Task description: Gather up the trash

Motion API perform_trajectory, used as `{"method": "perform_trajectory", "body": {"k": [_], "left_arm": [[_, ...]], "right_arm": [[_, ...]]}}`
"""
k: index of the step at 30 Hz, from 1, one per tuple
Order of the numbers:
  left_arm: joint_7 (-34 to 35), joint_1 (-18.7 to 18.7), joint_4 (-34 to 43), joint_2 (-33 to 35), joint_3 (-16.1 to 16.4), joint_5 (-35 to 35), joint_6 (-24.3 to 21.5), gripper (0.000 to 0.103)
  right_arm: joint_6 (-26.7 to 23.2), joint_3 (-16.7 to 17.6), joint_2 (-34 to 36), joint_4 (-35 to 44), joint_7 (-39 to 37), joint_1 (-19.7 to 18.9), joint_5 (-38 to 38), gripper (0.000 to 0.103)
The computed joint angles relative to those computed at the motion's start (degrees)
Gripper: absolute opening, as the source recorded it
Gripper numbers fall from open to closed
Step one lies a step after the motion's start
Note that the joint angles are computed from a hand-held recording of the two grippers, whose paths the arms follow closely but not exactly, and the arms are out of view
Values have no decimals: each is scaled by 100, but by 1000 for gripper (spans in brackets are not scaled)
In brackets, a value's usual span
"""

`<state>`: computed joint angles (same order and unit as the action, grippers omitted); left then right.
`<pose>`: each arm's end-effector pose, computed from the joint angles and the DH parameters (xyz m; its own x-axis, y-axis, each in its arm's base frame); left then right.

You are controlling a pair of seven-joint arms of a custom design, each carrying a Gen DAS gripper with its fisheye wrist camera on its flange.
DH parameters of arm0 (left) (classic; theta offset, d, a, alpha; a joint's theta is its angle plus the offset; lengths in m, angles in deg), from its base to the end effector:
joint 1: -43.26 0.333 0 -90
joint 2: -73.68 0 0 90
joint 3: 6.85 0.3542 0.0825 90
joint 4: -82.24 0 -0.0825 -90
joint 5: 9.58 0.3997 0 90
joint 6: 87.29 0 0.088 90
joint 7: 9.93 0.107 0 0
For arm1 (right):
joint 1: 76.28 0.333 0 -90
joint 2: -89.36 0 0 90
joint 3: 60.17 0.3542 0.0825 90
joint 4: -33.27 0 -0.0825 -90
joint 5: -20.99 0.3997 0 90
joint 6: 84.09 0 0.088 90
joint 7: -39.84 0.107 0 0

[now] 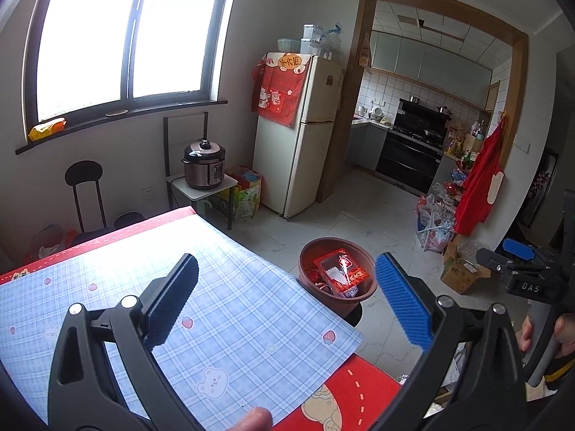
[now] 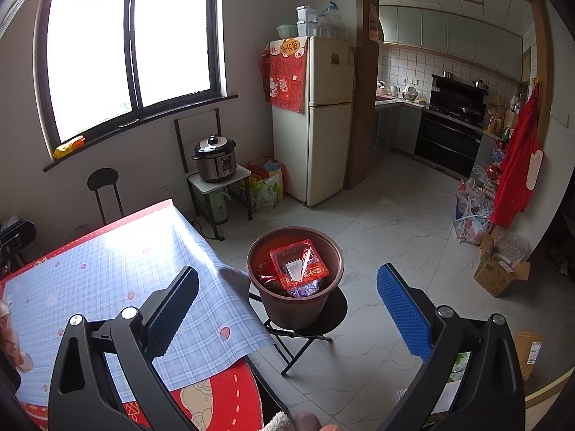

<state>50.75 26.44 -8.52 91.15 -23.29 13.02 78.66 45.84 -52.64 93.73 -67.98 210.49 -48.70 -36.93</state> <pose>0.6106 -0.3875 0.6218 -0.4045 -0.9027 0.1465 -0.5239 0.0975 -0.8462 0.5407 0.3501 0.6022 -0.2819 -0.9594 0.0056 -0.5493 0.1566 -0.8208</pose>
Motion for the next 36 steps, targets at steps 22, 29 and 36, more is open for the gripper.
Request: {"method": "perform_trajectory", "body": {"k": [22,29,36], "left_arm": [[-35,-22,-413,-338,-24,87,236,97],[-46,-28,-475,-392,-21,66,197,97],[-135,-58,-541,-425,14,125,216,97]], "right_arm": [[-273,208,-460,-469,647,26,-338,97],[-297,251,-471,-485,664,5,-343,97],[-301,261,-495,-529,693,3,-355,97]]}}
